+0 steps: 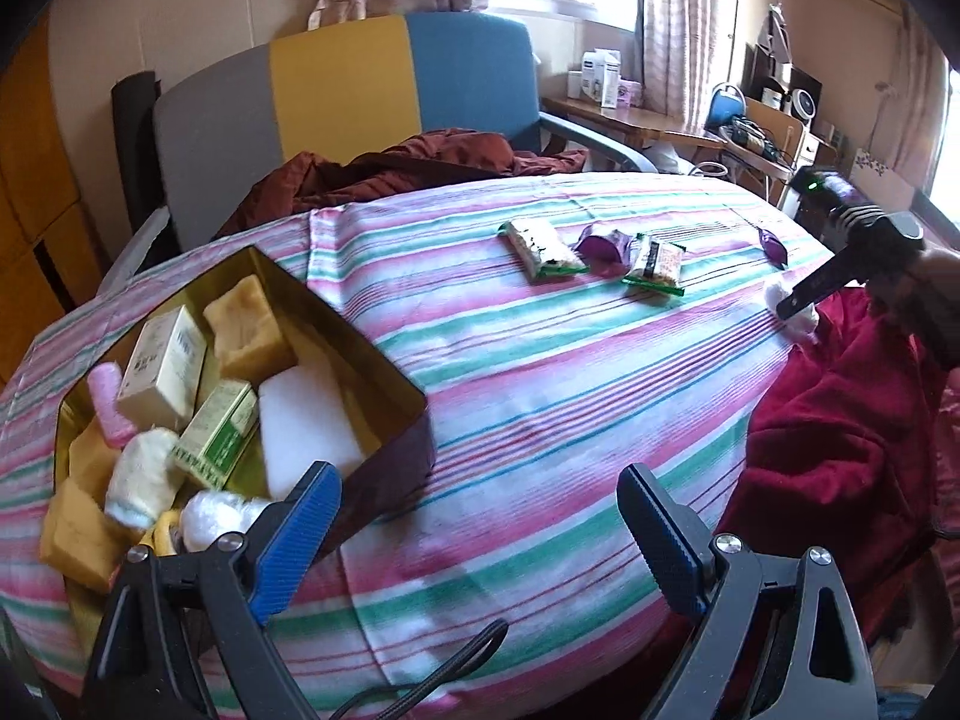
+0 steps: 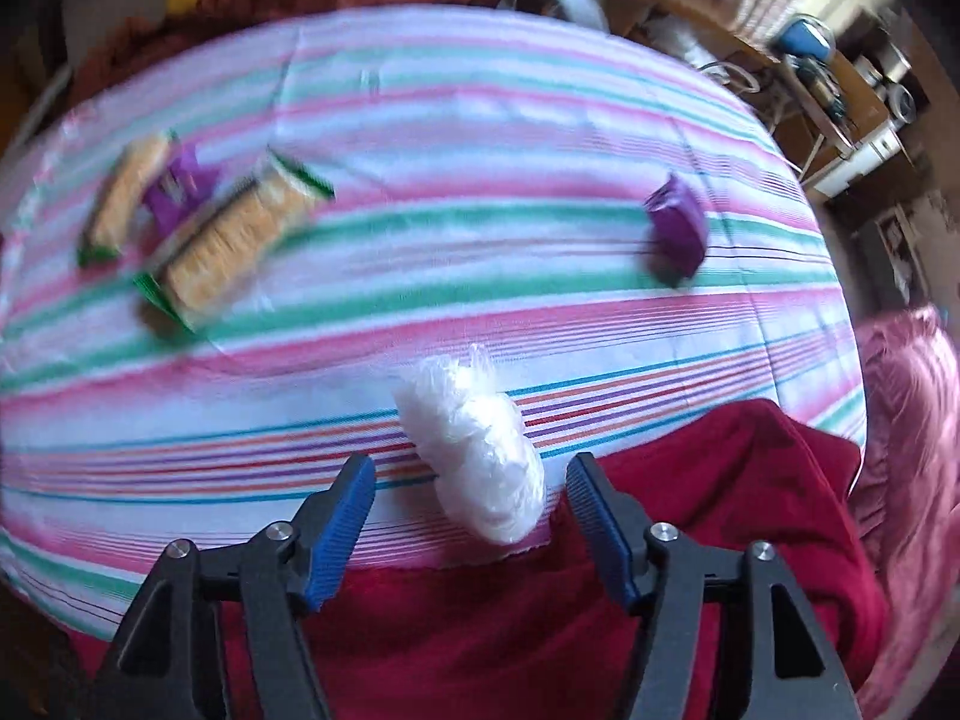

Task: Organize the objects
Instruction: 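Grasp the white plastic-wrapped ball with the right tool, then grasp the green-edged cracker packet with the left tool while the right holds the wrapped ball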

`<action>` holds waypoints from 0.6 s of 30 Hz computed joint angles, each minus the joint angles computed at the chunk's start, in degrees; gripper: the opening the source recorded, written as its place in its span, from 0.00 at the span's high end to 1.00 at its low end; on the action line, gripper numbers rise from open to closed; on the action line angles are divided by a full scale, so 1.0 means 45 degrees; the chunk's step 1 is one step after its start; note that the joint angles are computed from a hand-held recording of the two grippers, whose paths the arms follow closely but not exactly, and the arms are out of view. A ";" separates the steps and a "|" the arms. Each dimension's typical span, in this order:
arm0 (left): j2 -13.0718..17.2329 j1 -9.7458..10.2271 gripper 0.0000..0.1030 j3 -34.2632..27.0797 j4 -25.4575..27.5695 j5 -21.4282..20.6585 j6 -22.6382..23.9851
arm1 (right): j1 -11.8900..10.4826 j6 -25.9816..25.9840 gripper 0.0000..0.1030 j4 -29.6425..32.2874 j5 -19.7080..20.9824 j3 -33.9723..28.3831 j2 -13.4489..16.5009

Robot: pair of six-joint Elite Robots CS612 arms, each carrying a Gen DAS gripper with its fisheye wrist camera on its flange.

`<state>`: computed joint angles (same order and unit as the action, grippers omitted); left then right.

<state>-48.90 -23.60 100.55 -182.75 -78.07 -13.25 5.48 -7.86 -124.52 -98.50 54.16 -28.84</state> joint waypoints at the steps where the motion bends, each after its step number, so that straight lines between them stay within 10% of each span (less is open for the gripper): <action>1: 0.0035 0.0002 0.09 -0.0096 0.0006 -0.0049 0.0056 | 0.0031 -0.0212 0.47 0.0157 -0.0130 -0.0140 0.0083; 4: 0.0161 0.0021 0.09 -0.0426 0.0148 -0.0301 0.0149 | 0.0103 -0.0584 0.63 0.0236 -0.0440 -0.0194 0.0160; 18: 0.0862 0.0067 0.38 -0.2103 0.1492 -0.1702 0.0623 | -0.0160 -0.0688 0.65 -0.3150 0.1457 0.1864 -0.0825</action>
<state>-45.02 -23.30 91.08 -176.03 -85.73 -10.44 4.76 -10.96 -138.69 -91.94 62.54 -32.56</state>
